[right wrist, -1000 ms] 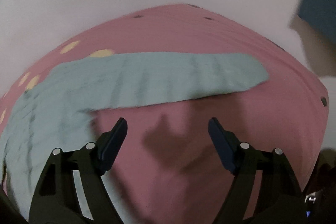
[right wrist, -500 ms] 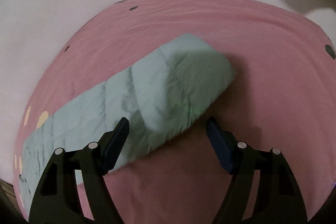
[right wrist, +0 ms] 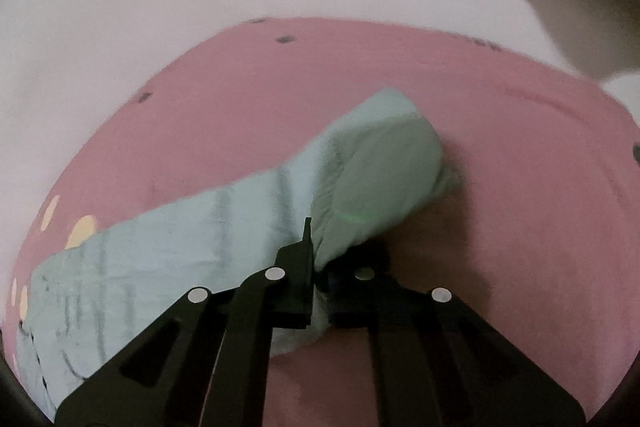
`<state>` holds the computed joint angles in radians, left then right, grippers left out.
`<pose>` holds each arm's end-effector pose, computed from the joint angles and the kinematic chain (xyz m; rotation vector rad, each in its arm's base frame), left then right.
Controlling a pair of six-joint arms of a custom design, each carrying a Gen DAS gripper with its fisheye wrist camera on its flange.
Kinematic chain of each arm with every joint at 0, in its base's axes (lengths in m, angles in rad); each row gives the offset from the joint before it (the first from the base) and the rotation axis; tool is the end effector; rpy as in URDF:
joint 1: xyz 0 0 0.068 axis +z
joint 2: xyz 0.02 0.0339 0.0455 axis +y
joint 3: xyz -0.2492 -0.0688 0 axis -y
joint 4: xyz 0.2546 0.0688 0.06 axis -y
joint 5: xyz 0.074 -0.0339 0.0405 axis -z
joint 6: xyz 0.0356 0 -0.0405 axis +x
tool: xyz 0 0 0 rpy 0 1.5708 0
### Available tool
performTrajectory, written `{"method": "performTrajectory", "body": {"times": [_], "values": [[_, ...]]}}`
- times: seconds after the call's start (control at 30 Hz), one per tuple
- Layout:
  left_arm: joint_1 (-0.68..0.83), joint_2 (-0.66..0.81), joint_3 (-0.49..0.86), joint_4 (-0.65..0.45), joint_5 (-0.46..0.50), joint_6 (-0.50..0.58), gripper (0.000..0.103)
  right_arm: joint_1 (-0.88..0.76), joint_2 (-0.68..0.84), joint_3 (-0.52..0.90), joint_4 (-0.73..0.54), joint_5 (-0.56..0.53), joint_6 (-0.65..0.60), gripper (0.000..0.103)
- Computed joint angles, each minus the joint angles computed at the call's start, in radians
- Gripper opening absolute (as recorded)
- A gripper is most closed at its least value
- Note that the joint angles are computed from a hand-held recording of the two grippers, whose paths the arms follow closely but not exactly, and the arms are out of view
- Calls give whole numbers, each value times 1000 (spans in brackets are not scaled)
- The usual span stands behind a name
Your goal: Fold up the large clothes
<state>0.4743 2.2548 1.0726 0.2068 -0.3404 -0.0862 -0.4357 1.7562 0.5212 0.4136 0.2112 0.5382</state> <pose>0.3413 0.1886 0.0047 -0.8385 2.4248 0.5837 0.2512 -0.1252 0.0582 1.1994 2.0535 -0.2036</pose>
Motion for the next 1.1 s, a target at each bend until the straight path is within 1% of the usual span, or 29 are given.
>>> {"method": "performTrajectory", "body": {"times": [0.1,0.13,0.17,0.3,0.33,0.37,0.43,0.47,0.57,0.63,0.67,0.7,0.77,0.87,1.1], "values": [[2,5,6,-3,3,0,99,154,-103,2,-47,94,-10,4],[3,6,7,-4,4,1,99,188,-116,9,-58,112,-10,4],[2,8,8,-3,3,1,99,264,-134,35,-86,141,-12,4],[2,11,9,-1,1,3,99,475,-91,171,-172,228,-28,4],[2,12,11,-2,2,3,99,524,-63,216,-194,245,-34,4],[2,12,11,-2,2,3,99,591,-12,290,-226,257,-45,4],[1,14,12,-2,-1,3,99,670,58,388,-267,274,-58,4],[1,15,13,-2,1,3,99,728,117,468,-296,285,-74,4],[8,18,14,-2,19,0,99,825,232,621,-348,300,-107,4],[17,20,15,-2,39,-5,99,905,343,779,-412,311,-130,4],[20,19,16,-4,45,-5,99,933,375,823,-433,317,-132,4],[22,19,16,-4,49,-5,99,961,428,897,-463,314,-144,4],[24,18,16,-4,51,-4,99,1014,536,1050,-533,304,-160,4],[24,18,17,-5,51,-4,99,1074,665,1237,-624,289,-171,4],[27,20,18,-7,66,-13,99,1146,893,1560,-808,245,-224,4]]}}
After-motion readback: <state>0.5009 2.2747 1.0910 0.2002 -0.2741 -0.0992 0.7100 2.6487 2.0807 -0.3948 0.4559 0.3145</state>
